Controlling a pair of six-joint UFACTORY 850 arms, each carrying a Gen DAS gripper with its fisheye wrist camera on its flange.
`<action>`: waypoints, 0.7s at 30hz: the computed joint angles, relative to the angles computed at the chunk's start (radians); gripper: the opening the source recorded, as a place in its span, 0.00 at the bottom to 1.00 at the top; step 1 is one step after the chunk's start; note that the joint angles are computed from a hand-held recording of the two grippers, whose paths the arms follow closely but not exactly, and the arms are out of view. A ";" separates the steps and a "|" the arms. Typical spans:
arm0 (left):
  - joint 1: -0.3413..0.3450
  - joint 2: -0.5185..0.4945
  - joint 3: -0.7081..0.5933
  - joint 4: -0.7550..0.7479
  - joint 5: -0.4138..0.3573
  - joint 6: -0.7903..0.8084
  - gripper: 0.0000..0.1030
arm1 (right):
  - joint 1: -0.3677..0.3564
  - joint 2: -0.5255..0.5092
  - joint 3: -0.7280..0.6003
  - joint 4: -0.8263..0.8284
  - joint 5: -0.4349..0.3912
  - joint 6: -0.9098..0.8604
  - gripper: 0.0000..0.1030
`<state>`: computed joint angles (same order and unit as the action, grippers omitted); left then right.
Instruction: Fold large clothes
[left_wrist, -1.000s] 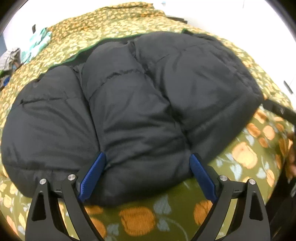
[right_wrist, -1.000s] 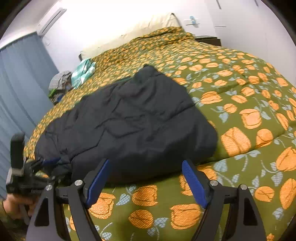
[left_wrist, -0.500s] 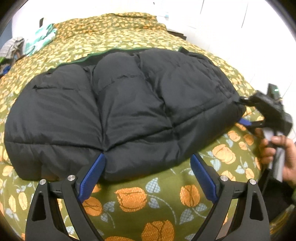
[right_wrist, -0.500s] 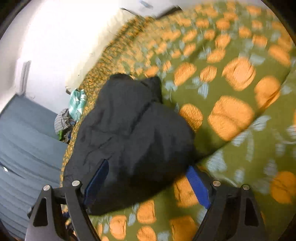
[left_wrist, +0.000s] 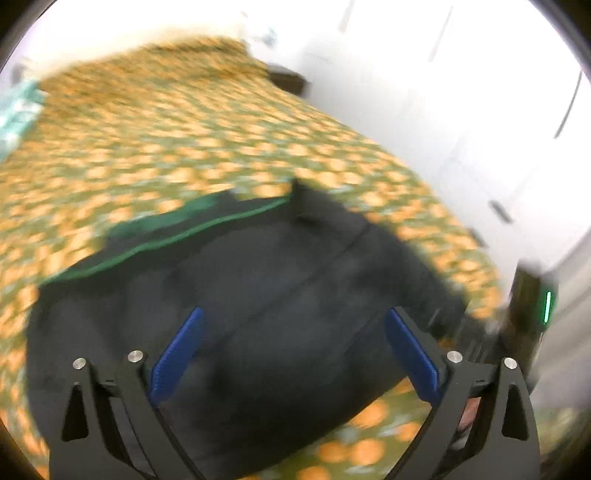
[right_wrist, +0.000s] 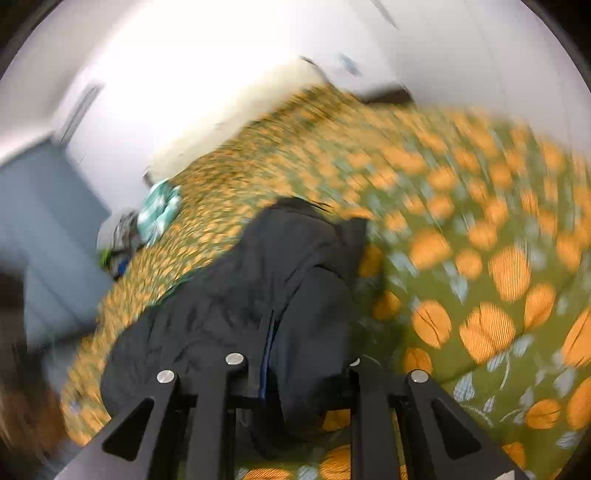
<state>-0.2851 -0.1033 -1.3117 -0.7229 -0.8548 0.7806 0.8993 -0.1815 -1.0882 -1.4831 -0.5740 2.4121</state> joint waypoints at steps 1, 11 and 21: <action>-0.010 -0.058 -0.079 -0.010 -0.077 -0.010 0.95 | 0.022 -0.015 -0.032 0.013 -0.035 -0.069 0.18; -0.198 -0.335 -0.467 0.350 -0.366 -0.125 0.94 | 0.109 -0.093 -0.173 0.046 -0.159 -0.394 0.18; -0.326 -0.324 -0.417 0.765 -0.261 -0.255 0.85 | 0.162 -0.180 -0.286 0.054 -0.246 -0.606 0.19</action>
<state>-0.6116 -0.4273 -1.7285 0.0421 -1.1154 0.5255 1.0615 -0.3614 -1.3746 -1.4290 -0.8196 1.8060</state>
